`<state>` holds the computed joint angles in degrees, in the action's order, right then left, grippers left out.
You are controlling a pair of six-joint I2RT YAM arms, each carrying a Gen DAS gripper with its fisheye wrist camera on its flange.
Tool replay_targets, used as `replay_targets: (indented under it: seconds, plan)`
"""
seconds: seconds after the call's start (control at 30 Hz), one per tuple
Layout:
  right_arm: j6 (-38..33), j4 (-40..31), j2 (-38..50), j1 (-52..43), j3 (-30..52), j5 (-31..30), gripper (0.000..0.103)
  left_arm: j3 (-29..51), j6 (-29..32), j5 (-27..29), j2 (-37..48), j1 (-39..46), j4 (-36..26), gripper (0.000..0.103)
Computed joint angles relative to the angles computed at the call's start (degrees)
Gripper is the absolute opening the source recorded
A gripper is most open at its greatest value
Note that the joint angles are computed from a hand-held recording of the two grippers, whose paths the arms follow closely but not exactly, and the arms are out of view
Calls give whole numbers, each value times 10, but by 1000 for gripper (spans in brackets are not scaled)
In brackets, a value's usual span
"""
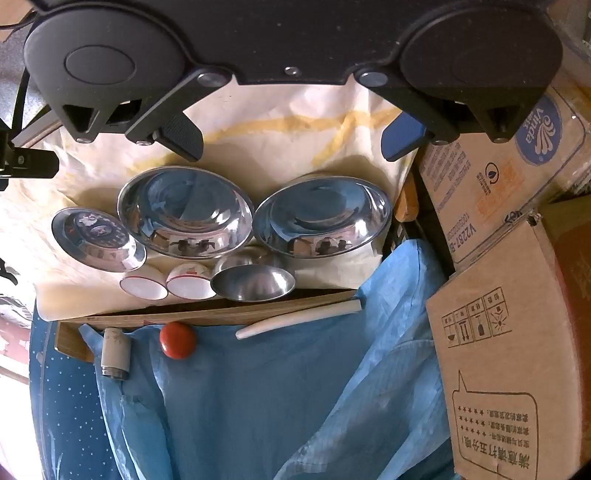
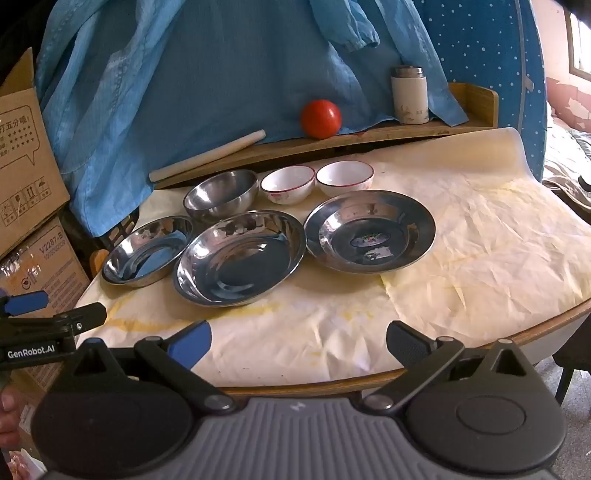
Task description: Organize plates and bowls
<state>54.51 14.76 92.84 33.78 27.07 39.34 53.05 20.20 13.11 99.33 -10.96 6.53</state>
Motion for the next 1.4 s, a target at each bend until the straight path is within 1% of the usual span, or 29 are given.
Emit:
replay_targets:
  seconds: [0.37,1.4]
  plan:
    - [0,1,-1,-1,-1,-3,103,5,1,3,2,0,-6,102]
    - [-2,4,-6,-1,-6,-3,103,-2,3,6,-1,-1,2,102]
